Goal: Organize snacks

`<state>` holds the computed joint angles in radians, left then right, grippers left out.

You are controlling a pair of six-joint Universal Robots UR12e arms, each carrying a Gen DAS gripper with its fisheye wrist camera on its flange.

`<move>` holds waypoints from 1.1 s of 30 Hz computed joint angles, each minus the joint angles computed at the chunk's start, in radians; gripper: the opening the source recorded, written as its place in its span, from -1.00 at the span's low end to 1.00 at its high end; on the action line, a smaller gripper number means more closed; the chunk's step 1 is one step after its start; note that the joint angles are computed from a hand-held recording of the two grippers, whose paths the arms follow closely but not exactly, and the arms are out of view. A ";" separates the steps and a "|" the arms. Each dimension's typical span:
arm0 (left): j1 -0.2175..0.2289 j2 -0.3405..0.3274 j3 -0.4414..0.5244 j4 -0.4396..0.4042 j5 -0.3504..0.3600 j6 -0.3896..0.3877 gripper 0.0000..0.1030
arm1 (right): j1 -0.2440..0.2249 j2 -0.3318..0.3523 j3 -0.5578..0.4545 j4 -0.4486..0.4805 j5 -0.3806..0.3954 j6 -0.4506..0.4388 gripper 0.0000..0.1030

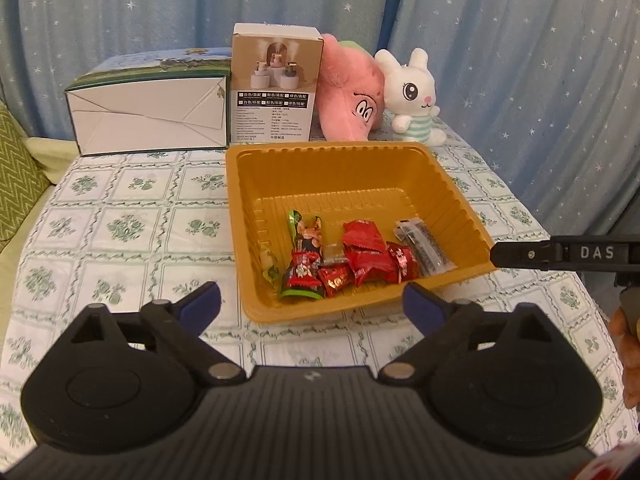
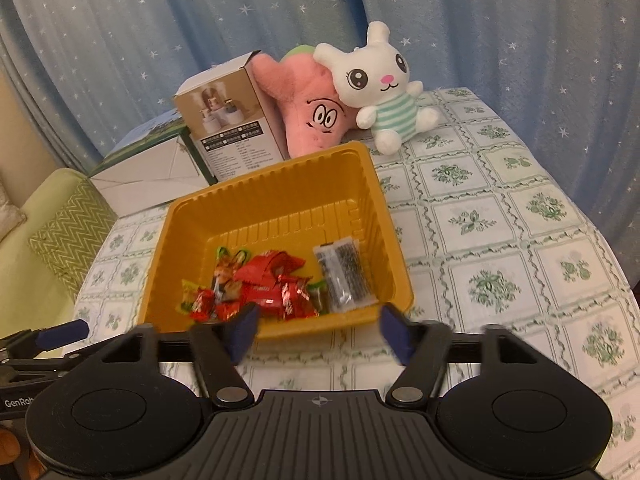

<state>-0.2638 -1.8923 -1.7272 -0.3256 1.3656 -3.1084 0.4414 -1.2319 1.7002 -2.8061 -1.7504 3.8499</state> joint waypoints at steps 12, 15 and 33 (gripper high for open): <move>-0.019 0.111 -0.106 0.023 0.073 -0.044 1.00 | 0.055 -0.070 0.042 0.034 -0.028 -0.014 0.52; -0.020 0.146 -0.133 0.027 0.073 -0.056 1.00 | 0.073 -0.093 0.059 0.039 -0.038 -0.003 0.52; -0.051 0.339 -0.269 0.005 0.102 -0.095 1.00 | 0.212 -0.203 0.135 0.119 -0.219 0.096 0.55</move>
<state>-0.3148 -1.5529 -1.9966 -0.3203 1.4675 -3.2036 0.6538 -1.4352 1.8351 -2.6873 -1.9689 3.9454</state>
